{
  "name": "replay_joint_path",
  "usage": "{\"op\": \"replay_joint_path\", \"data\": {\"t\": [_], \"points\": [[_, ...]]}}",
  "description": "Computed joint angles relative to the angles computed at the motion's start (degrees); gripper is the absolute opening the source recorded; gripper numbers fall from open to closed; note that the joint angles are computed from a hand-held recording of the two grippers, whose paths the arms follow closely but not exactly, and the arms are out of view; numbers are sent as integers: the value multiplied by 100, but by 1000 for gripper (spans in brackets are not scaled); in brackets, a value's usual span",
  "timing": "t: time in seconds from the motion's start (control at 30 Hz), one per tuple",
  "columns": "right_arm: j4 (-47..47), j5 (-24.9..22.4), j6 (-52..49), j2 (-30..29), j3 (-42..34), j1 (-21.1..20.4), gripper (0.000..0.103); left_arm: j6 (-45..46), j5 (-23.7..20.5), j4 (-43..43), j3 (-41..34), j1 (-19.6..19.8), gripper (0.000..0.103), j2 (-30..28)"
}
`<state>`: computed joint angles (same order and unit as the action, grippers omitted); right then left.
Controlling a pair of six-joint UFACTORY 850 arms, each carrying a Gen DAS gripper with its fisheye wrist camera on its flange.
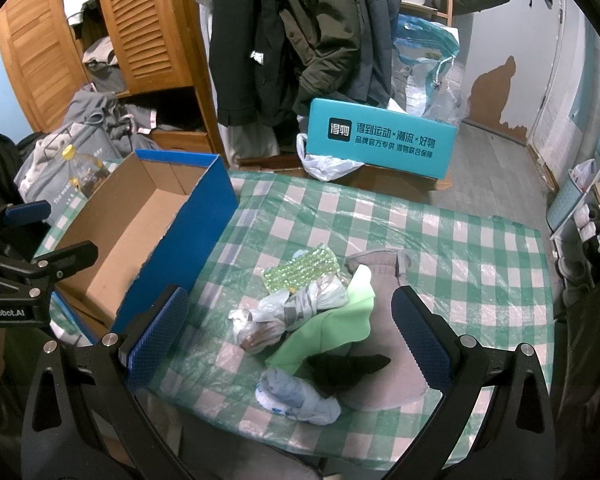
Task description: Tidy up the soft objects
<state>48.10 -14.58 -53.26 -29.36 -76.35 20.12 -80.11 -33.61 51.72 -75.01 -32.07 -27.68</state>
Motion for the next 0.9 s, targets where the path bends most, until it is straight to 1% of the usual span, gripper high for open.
{"op": "replay_joint_path", "data": {"t": [0.9], "points": [[34, 12, -64, -7, 21, -27, 101, 19, -10, -27, -5, -4, 102, 0]]}}
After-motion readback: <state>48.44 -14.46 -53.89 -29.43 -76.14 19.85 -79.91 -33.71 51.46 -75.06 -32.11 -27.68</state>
